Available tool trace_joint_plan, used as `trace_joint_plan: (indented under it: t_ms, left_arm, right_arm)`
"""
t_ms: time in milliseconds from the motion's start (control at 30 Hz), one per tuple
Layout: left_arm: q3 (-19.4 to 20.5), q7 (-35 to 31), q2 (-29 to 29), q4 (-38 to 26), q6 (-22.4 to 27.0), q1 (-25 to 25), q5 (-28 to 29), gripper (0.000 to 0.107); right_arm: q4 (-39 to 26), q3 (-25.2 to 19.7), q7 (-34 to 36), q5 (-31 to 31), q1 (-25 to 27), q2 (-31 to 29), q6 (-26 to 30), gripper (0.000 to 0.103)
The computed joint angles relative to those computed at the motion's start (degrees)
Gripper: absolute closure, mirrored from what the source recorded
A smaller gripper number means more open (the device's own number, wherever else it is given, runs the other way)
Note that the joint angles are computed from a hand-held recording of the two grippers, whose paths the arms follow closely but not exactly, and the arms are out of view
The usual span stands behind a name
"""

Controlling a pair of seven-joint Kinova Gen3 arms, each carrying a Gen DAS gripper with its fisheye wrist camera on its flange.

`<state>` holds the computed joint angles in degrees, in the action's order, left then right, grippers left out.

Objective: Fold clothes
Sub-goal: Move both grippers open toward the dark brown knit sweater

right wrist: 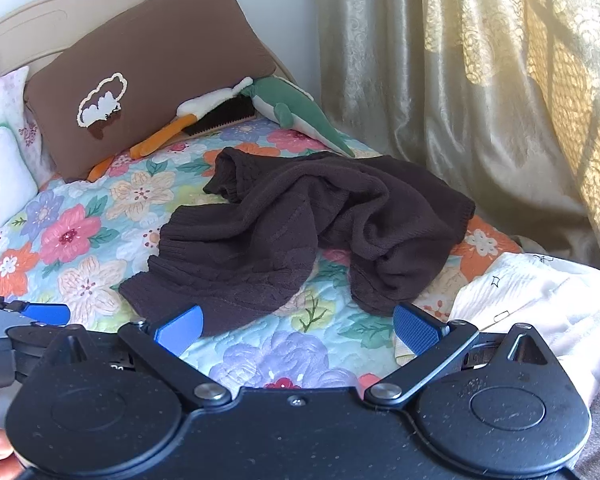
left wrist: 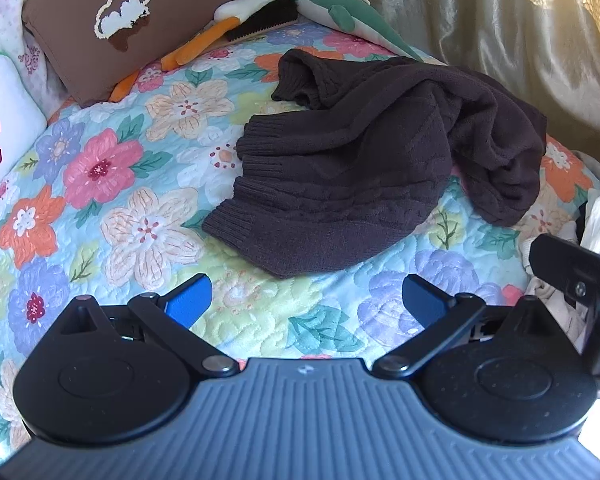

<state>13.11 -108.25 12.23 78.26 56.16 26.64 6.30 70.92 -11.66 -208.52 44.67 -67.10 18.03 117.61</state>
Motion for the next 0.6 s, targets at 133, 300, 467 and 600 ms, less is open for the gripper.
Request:
trace_joint_plan:
  t_ms: [133,300,467,600]
  left_arm:
    - [0.12,-2.79,-1.04,1.55,-2.53,-1.06,1.11,0.004]
    - [0.28,-5.15,-2.94,3.89,-4.82,-1.92,2.81,0.004]
    - [0.42,-8.74,-4.13,5.0,-4.51,-3.13,5.02,0.004]
    - [0.04,-10.32,-3.71,4.43,-4.24,-3.61,4.99,0.004]
  right_arm:
    - [-1.19,0.14,-0.74,0.66,-1.06,0.38,0.61,0.0]
    - [-0.41,-0.24,-0.64,0.18,-1.2,-0.5,0.17,0.0]
    - [-1.17,-0.2,0.99,0.29,-1.34,0.18,1.32,0.0]
    - [-0.3,-0.41,-0.07,0.03,-1.37,-0.64,0.82,0.0]
